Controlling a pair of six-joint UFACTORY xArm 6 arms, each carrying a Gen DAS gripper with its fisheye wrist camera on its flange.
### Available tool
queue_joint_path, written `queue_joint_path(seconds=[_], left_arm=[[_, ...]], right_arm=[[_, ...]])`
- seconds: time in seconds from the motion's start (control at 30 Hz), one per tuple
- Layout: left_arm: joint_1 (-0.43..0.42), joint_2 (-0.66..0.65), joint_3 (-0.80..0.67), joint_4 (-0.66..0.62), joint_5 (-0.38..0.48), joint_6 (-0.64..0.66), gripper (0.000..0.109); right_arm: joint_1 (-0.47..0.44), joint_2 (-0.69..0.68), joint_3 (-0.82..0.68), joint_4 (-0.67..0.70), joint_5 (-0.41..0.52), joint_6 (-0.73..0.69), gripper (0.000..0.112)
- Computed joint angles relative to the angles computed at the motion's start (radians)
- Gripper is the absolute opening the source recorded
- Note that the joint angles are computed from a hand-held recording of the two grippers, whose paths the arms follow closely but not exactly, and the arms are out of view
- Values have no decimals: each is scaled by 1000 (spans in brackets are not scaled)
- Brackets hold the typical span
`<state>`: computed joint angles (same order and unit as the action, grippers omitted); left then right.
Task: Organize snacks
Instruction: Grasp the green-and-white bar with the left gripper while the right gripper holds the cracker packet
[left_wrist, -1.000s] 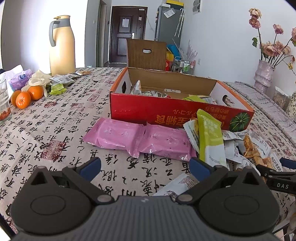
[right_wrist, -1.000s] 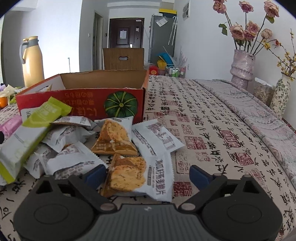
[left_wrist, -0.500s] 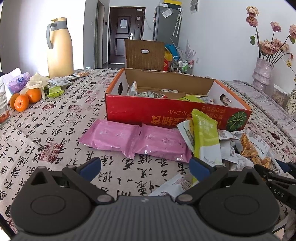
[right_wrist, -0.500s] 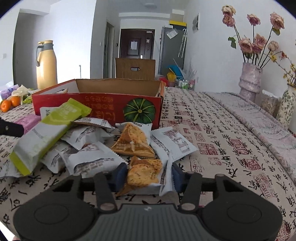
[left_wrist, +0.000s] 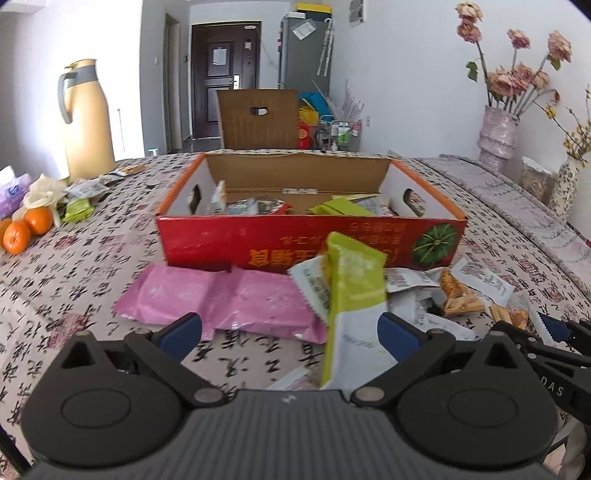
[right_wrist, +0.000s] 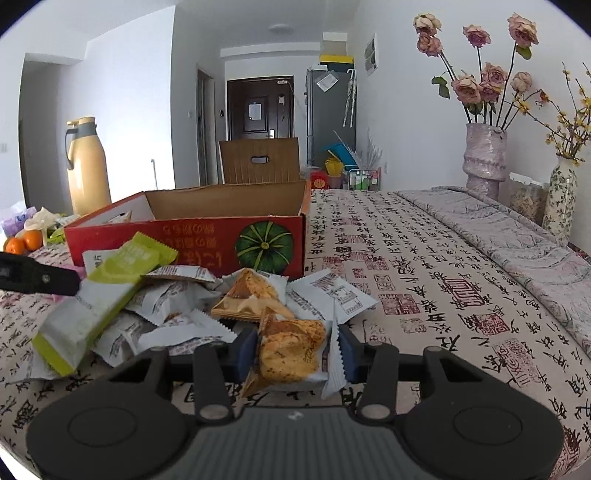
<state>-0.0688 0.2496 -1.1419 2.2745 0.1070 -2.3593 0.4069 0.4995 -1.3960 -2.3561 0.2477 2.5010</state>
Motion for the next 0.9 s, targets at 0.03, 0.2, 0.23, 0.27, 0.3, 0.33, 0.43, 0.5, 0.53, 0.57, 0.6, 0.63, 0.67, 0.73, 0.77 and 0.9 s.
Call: queue_joint_path(seconds=[0.03,0.2,0.23,0.27,0.3,0.33,0.43,0.5,0.53,0.57,0.6,0.63,0.67,0.73,0.77,0.9], left_arm=[[-6,7,-4,-25,4,31,103],[-37,40,-20,-150,34,182,103],[-43,44,-21,-165,36,202,99],[-47,50,-24,-186,39,230,97],[-51,57,-28,-215,40,265,93],[-53,63,-31,-242,41,295,89],[-58,83,-42,-310,37,370,81],[-59,94,-47,-347,33,409,74],[-60,98,-50,-359,31,421,70],[-60,102,-52,-371,29,433,67],[-61,105,-53,-382,31,443,62],[-61,106,-53,-384,30,444,55],[-61,108,-57,-378,27,438,52],[-60,110,-61,-365,18,425,42],[-59,110,-62,-357,13,417,42],[-57,108,-61,-355,11,407,41]], right_arm=[[-1,0,0,-13,-2,17,45],[-2,0,-2,-80,-8,99,45],[-2,0,-3,-93,-10,114,45],[-3,1,-4,-106,-14,131,45],[-4,2,-6,-120,-18,147,45],[-4,2,-7,-132,-20,162,45],[-4,3,-8,-161,-23,196,45],[-4,3,-8,-178,-23,217,45],[-5,3,-8,-186,-24,228,45],[-5,4,-9,-192,-25,236,45],[-6,5,-10,-199,-26,244,45],[-6,6,-11,-208,-28,254,45],[-6,6,-12,-219,-30,268,45],[-5,5,-12,-233,-30,284,45],[-5,5,-11,-236,-30,287,45],[-4,3,-8,-241,-27,293,45]])
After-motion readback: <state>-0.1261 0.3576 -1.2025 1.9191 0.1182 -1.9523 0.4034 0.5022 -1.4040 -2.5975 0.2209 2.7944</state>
